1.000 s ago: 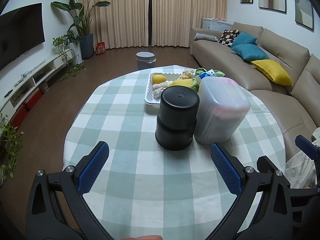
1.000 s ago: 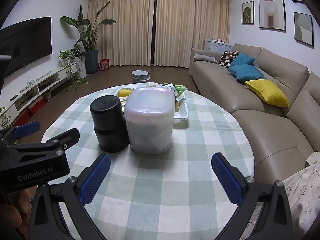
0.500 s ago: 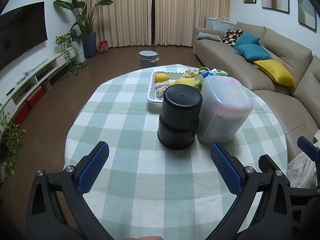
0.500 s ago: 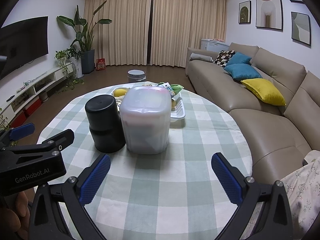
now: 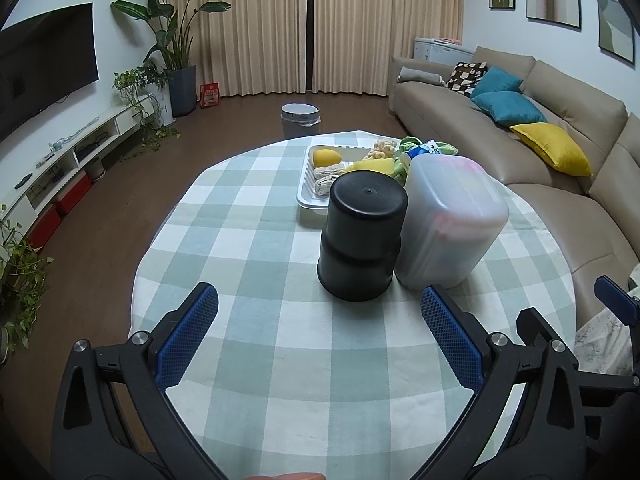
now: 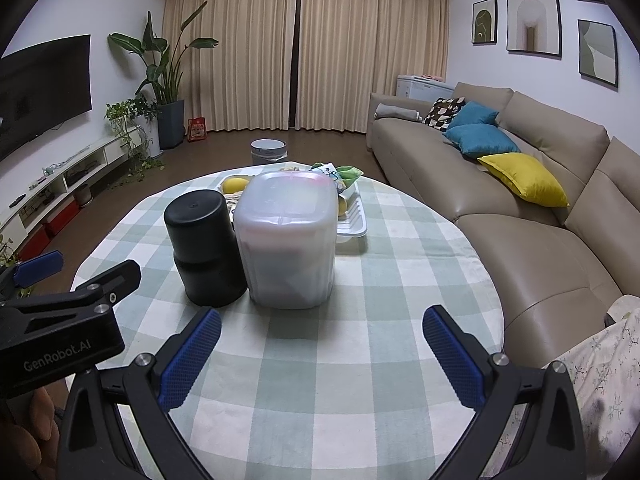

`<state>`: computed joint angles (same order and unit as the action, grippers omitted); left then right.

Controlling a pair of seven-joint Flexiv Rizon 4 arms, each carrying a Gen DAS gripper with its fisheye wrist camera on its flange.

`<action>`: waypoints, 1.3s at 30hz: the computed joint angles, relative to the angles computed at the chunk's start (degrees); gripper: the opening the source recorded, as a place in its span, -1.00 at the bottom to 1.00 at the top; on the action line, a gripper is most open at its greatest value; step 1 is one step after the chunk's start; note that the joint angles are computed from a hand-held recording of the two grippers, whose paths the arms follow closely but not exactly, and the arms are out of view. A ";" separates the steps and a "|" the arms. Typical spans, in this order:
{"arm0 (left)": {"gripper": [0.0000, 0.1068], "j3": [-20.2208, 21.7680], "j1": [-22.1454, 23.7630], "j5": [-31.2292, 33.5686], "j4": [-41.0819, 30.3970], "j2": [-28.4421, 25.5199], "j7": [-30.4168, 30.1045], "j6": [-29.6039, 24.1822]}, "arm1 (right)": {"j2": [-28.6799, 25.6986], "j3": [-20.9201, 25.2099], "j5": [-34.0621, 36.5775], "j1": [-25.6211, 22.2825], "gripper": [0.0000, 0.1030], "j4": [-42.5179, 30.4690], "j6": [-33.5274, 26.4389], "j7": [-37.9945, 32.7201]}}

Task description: Organize soft objects

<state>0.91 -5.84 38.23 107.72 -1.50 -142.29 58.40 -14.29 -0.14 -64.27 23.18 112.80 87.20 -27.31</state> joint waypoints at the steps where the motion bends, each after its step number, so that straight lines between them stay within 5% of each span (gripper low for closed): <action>1: 0.93 0.00 0.01 -0.07 0.00 0.03 -0.03 -0.02 | 0.01 0.05 0.10 -0.04 1.00 0.03 -0.02 -0.11; 39: 0.93 -0.40 -0.14 2.94 -0.66 0.40 -3.03 -1.92 | -0.64 -0.06 -2.92 -0.27 1.00 -0.30 -0.07 3.12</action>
